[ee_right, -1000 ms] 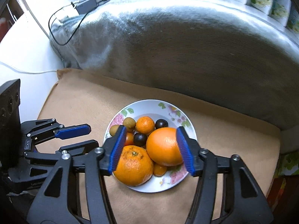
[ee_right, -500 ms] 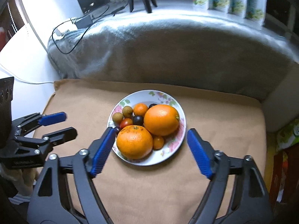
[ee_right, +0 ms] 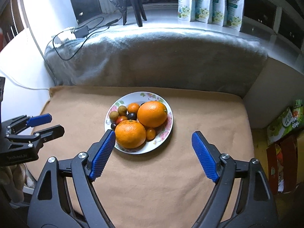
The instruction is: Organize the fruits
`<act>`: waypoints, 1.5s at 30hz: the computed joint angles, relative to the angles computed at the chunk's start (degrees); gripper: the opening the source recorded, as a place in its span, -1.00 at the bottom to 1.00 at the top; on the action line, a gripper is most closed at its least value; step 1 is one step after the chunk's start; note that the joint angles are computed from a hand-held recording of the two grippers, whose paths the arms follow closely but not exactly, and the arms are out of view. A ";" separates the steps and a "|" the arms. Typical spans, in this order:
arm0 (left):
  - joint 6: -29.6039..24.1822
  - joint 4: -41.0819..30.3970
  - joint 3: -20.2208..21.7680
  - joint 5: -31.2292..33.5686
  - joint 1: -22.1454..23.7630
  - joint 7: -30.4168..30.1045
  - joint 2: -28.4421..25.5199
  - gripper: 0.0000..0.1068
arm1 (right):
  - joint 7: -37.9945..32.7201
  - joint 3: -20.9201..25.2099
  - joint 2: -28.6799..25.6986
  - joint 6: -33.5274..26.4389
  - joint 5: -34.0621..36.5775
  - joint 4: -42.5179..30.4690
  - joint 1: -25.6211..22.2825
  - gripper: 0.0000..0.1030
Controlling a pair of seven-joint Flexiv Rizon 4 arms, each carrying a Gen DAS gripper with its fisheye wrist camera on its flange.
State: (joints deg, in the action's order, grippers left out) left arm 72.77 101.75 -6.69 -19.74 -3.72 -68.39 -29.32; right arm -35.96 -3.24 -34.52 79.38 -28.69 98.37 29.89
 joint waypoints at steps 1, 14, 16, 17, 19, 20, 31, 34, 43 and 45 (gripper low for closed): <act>0.24 0.12 -0.01 0.10 -0.06 0.05 0.23 0.29 | 0.29 -0.24 0.18 0.19 -0.04 0.22 0.18 0.65; 0.91 0.75 -0.11 -0.27 -0.33 0.46 1.49 0.29 | 3.76 -2.84 1.42 1.02 -3.15 1.84 1.82 0.65; 0.75 0.70 0.18 0.14 -0.55 0.22 1.53 0.29 | 3.74 -2.45 1.33 0.86 -3.15 1.71 1.54 0.65; 0.67 0.62 0.38 0.38 -0.70 0.03 1.54 0.29 | 3.76 -2.34 1.36 0.80 -3.16 1.70 1.45 0.65; 0.52 0.49 0.51 0.65 -0.75 -0.15 1.54 0.29 | 3.58 -1.94 1.26 0.73 -3.06 1.56 1.14 0.65; 0.55 0.53 0.41 0.63 -0.67 -0.10 1.55 0.29 | 3.42 -1.76 1.20 0.67 -3.01 1.46 1.00 0.65; 0.26 0.80 0.92 1.34 -0.80 -1.06 1.93 0.29 | 2.75 -0.64 0.95 -0.11 -2.43 1.13 0.72 0.66; 0.38 1.03 0.98 1.47 -0.74 -1.18 2.08 0.29 | 2.52 -0.45 0.85 -0.38 -2.24 0.95 0.68 0.66; 1.06 1.46 1.01 1.61 -0.61 -1.40 2.36 0.29 | 2.89 -0.68 0.96 -0.56 -2.20 1.21 0.89 0.66; 1.38 1.62 0.93 1.60 -0.58 -1.39 2.41 0.29 | 3.04 -0.71 0.93 -0.43 -2.19 1.30 0.85 0.66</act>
State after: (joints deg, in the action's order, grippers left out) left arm 74.15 103.36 -5.76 -18.14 -4.30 -69.77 -26.91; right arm -32.92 -3.95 -33.59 78.95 -30.88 99.67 30.74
